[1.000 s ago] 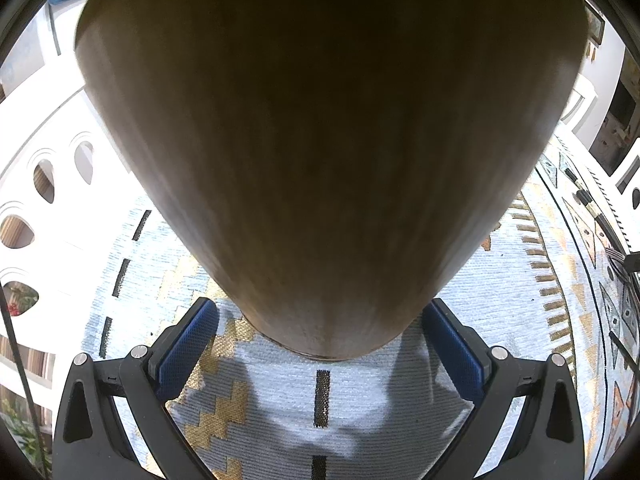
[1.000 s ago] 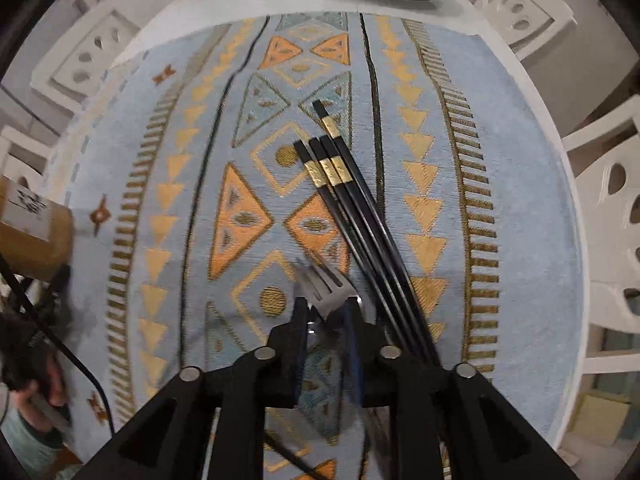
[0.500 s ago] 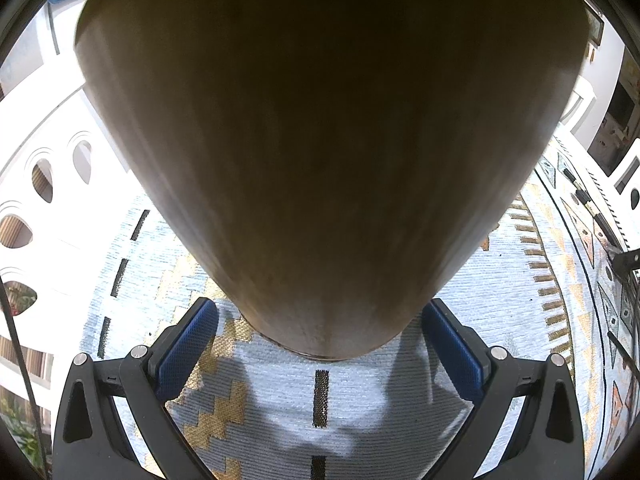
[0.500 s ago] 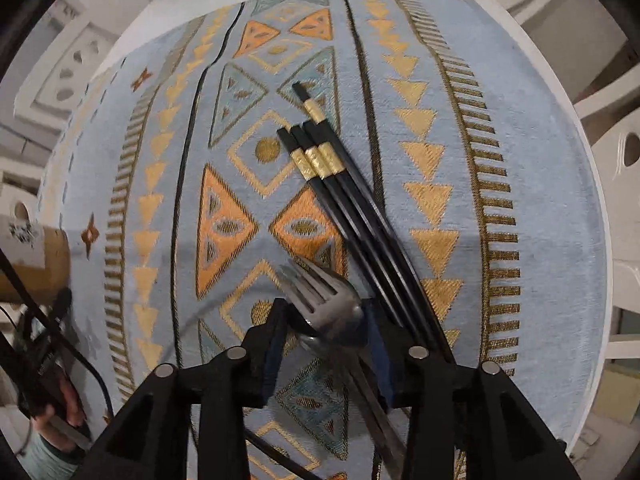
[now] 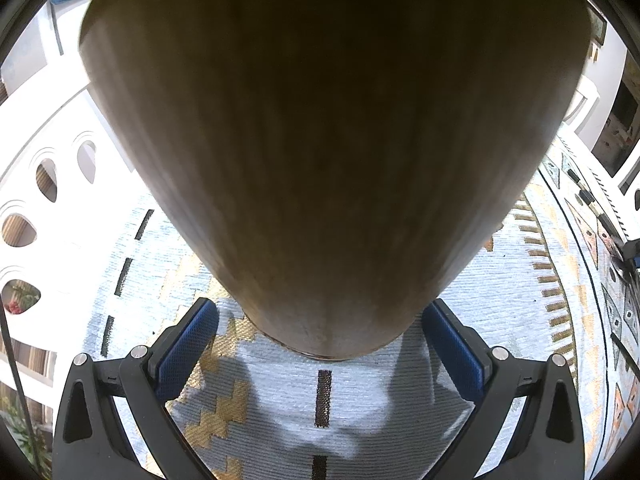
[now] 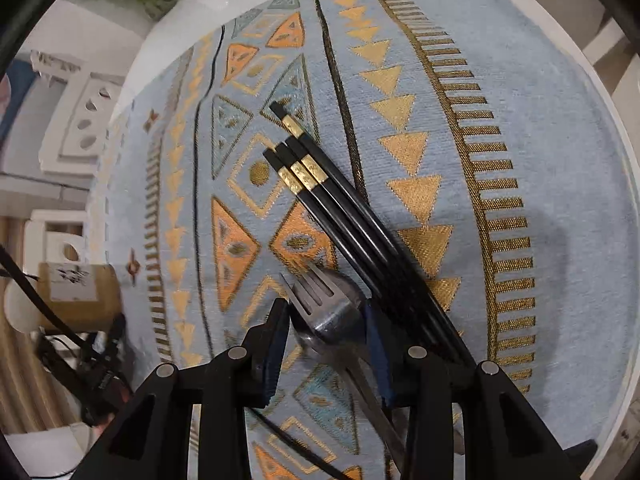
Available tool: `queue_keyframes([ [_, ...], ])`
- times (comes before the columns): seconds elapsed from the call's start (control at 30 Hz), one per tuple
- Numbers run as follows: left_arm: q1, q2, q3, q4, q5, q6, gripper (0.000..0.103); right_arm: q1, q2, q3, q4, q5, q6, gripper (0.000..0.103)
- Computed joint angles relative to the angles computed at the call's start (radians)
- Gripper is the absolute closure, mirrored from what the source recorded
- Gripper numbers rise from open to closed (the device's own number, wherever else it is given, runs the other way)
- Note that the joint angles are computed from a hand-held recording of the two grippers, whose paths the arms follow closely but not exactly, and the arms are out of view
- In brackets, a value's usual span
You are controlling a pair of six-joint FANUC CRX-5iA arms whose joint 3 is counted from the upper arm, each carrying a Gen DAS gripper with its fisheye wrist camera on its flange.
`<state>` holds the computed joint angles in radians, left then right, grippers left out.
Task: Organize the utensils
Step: 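Lift the silver fork with the right gripper off the tablecloth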
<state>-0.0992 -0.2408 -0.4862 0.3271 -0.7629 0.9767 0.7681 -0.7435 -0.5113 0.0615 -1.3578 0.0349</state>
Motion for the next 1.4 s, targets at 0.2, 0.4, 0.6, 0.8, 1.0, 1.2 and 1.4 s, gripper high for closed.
queue_keyframes([
  [0.2,0.0,-0.001,-0.001,0.002,0.0,-0.002,0.0,-0.07,-0.088,-0.068,-0.085,0.243,-0.043,0.07],
  [0.4,0.001,0.0,-0.001,0.003,0.0,-0.004,0.0,-0.071,-0.019,-0.057,-0.1,0.351,-0.075,0.078],
  [0.6,0.0,-0.001,-0.001,0.002,0.0,-0.002,0.0,0.058,0.041,0.005,0.058,0.224,-0.045,0.081],
  [0.8,-0.012,0.004,-0.003,-0.004,0.01,0.01,0.0,0.11,0.169,0.158,-0.002,0.008,0.275,0.055],
  [1.0,-0.011,0.004,-0.004,-0.004,0.011,0.009,0.0,0.157,0.28,0.204,-0.044,-0.152,0.511,0.055],
  [1.2,-0.011,0.003,-0.005,-0.002,0.01,0.008,0.0,0.197,0.312,0.219,-0.052,-0.144,0.529,0.079],
  [1.4,-0.01,0.003,-0.005,-0.003,0.01,0.008,0.0,0.217,0.349,0.264,-0.083,-0.173,0.485,0.095],
])
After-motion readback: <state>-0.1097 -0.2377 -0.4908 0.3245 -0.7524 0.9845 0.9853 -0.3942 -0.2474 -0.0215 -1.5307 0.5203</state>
